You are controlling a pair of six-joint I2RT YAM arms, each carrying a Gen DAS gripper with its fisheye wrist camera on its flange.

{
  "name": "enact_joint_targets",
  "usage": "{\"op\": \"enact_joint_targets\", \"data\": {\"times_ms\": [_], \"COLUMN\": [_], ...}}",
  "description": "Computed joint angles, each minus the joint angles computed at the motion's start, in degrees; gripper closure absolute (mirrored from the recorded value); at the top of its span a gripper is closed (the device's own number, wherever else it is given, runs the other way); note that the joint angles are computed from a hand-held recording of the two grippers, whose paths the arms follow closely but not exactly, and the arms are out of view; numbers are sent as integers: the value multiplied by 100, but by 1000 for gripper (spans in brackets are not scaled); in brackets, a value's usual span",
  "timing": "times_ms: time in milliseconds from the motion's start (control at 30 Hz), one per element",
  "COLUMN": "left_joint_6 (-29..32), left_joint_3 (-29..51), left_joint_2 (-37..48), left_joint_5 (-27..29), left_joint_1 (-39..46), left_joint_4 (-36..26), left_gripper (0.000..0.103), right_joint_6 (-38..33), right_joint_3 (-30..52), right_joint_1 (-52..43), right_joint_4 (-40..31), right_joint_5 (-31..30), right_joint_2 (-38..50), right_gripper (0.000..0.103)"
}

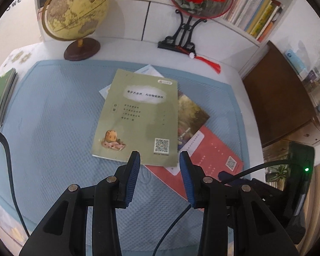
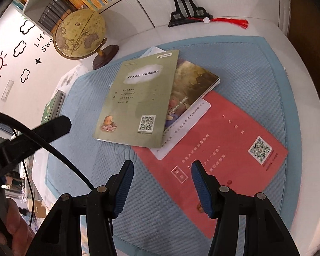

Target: Organize books

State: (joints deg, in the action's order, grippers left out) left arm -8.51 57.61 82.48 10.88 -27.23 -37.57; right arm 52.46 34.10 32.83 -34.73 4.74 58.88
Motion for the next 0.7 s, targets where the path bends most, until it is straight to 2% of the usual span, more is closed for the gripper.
{"op": "enact_joint_targets", "data": {"times_ms": [167, 300, 467, 567, 633, 700], "left_joint_6": [-22, 270, 845, 949, 947, 906], "left_joint_3": [-46, -101, 443, 758, 1055, 1125], "left_joint_2": [402, 1054, 2226, 2666, 3026, 3137], "left_joint_5": [-97, -90, -48, 395, 506, 605], "left_joint_1": [77, 560, 1143, 1305, 1284, 1258], "left_joint_4": [223, 660, 1053, 1167, 1054, 1017], "left_gripper": [67, 67, 67, 67, 67, 67], "right_joint_6": [-553, -1016, -1433, -1452, -1472, -1497], "right_joint_3": [30, 301, 861, 1215, 1376, 1425], "right_joint_1": [-445, -812, -973, -978, -1022, -993], "right_joint_4": [353, 911, 1428, 1485, 1548, 1624], "right_joint_5": [-345, -614, -439, -195, -184, -138], "right_joint_2": [392, 1204, 2294, 2846, 3169, 3306], "right_gripper": [49, 49, 49, 57, 65, 67]}}
